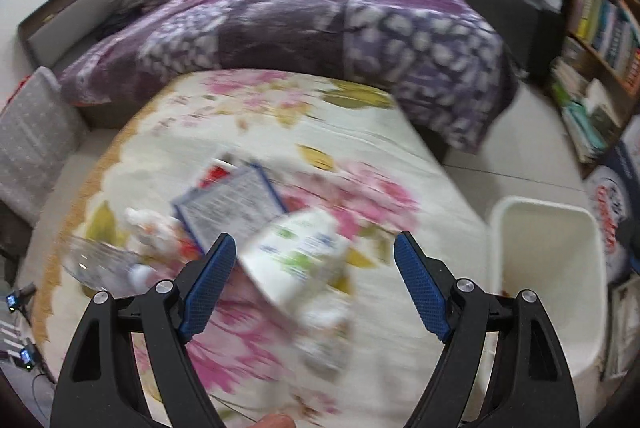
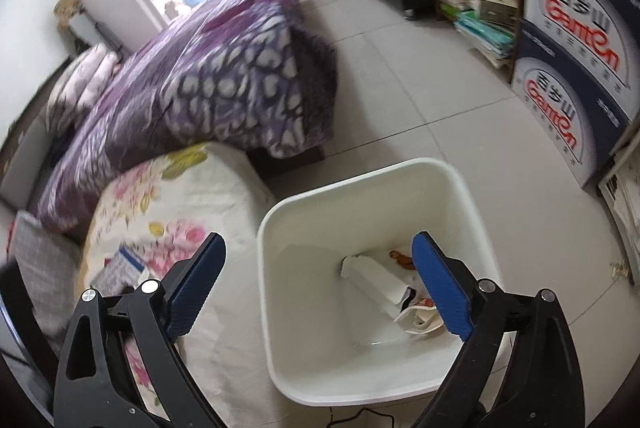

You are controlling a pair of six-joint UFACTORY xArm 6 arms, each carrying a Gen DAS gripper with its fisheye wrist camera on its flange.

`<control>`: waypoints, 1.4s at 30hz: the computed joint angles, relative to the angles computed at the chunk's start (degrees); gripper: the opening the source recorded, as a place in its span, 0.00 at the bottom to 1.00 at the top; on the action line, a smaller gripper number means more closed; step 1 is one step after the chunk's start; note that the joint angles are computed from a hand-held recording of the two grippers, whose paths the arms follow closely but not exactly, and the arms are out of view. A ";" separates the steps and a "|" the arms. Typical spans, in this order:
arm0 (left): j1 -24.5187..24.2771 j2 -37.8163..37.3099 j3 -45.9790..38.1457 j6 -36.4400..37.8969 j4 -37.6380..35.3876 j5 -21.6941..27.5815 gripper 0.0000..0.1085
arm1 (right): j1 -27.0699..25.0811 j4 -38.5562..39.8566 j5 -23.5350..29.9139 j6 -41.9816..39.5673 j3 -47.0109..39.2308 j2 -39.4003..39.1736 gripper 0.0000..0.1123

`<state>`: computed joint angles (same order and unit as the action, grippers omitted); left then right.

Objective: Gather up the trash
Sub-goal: 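Open the left tool over the bin to drop the carton, then withdraw, then grasp the white card with the left tool while the right tool grasps the crumpled white plastic bag, then carry the white card in the left tool while the right tool carries the plastic bag to the bin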

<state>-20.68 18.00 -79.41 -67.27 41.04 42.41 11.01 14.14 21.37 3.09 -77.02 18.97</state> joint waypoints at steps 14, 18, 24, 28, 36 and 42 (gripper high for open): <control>10.84 1.37 3.38 6.45 -12.95 -8.97 0.68 | 10.70 3.75 1.78 -15.06 -0.73 3.83 0.80; 12.03 2.64 3.62 11.38 -20.95 -11.48 0.48 | 13.71 5.51 3.58 -20.38 -1.66 5.57 0.80; 13.10 1.03 7.12 16.38 -26.79 -17.65 0.21 | 16.03 5.19 8.24 -20.71 -5.59 9.68 0.80; 13.09 -0.71 8.87 18.42 -28.27 -18.98 0.13 | 16.82 6.70 13.11 -21.08 -9.38 12.51 0.50; 12.99 -5.88 12.79 15.39 -24.01 -19.54 0.09 | 18.39 9.70 12.16 -22.37 -8.31 11.57 0.27; 12.74 -10.07 14.97 6.13 -11.76 -16.98 0.09 | 18.40 16.59 10.45 -27.00 -7.40 9.60 0.26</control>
<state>-7.94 7.93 -64.45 -61.14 29.28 25.43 29.41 30.72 31.83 -23.91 -84.43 28.57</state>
